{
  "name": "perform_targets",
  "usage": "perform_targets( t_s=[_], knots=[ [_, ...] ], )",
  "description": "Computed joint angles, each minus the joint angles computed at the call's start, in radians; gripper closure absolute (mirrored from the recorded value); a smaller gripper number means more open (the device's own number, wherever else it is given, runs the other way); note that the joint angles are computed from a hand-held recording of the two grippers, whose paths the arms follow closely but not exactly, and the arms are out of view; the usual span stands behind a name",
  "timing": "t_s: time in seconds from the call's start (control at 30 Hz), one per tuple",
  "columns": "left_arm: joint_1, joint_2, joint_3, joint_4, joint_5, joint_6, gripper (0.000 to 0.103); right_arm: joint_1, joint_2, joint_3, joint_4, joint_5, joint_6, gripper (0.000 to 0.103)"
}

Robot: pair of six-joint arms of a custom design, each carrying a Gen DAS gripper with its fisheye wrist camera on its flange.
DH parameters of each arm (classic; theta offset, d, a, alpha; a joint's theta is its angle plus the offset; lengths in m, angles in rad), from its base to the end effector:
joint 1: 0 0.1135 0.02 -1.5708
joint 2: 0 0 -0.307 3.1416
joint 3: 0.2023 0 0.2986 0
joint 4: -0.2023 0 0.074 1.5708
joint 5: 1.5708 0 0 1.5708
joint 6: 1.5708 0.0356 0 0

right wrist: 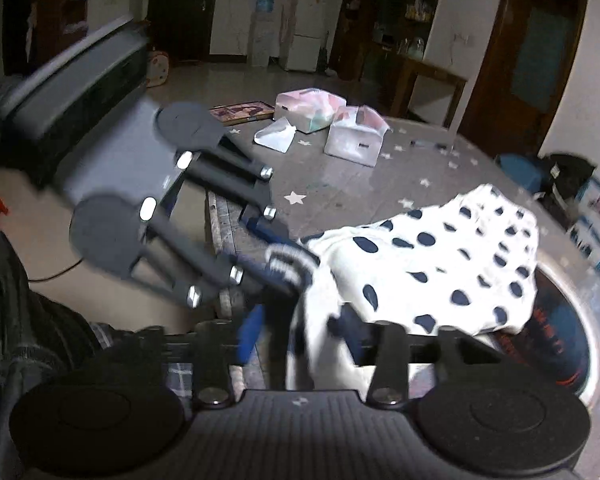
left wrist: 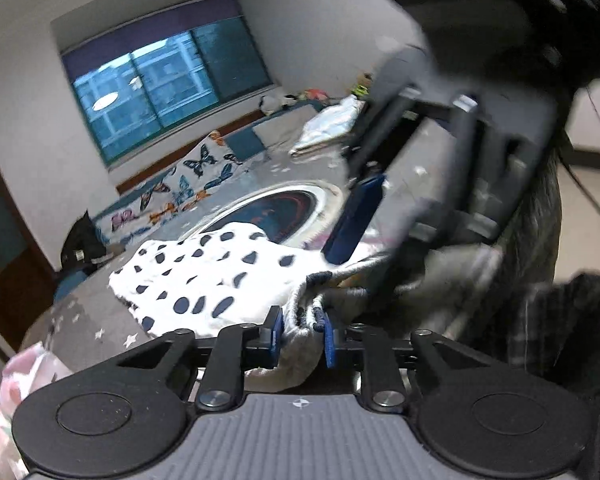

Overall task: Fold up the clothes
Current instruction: 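Grasp the waistband end of the polka-dot pants with the right gripper, then lift the held waistband with the right gripper and fold it over the pants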

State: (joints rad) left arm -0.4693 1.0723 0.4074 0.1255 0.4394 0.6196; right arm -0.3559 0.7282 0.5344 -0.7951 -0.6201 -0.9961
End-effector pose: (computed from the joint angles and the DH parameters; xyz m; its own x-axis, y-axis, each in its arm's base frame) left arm 0.1997 -0.1182 0.1953 0.0538 0.5620 -0.8254 0.8643 0.3878 0.3204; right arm 0.1441 -0.0315 0.2343 -0.4124 -0.5754 -0.7062 -0.6659 0.7195 -0.1974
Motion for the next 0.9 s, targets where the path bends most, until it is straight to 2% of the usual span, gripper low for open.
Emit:
perform_targets(
  t_s=[0.07,0.17,0.3,0.4,0.43,0.5,0.57,0.63,0.8,0.9],
  knots=[
    [0.029,0.011,0.041,-0.042,0.046,-0.029,0.081,0.008,-0.042,-0.024,0.028,0.021,-0.017,0.052],
    [0.055,0.032,0.091,-0.08,0.088,-0.07,0.082,0.064,-0.098,-0.081,0.14,0.085,0.013,0.051],
    [0.07,0.048,0.127,-0.111,0.115,-0.099,0.082,0.149,-0.098,-0.132,0.29,0.173,0.081,0.056],
    [0.081,0.048,0.144,-0.152,0.135,-0.096,0.081,0.168,-0.039,-0.126,0.332,0.179,0.109,0.075],
    [0.088,0.046,0.149,-0.169,0.145,-0.09,0.077,0.163,-0.017,-0.116,0.33,0.167,0.118,0.084],
    [0.106,0.036,0.155,-0.201,0.163,-0.073,0.075,0.133,0.002,-0.096,0.297,0.124,0.114,0.087],
    [0.138,0.019,0.167,-0.235,0.203,-0.062,0.067,0.1,-0.013,-0.08,0.248,0.079,0.087,0.087],
    [0.175,0.004,0.183,-0.269,0.252,-0.051,0.064,0.071,-0.032,-0.065,0.197,0.045,0.055,0.088],
    [0.283,0.005,0.24,-0.264,0.375,-0.093,0.064,-0.008,-0.055,-0.012,0.038,-0.027,-0.053,0.088],
    [0.31,0.032,0.262,-0.213,0.372,-0.179,0.067,-0.057,-0.074,0.01,-0.076,-0.057,-0.141,0.088]
  ],
)
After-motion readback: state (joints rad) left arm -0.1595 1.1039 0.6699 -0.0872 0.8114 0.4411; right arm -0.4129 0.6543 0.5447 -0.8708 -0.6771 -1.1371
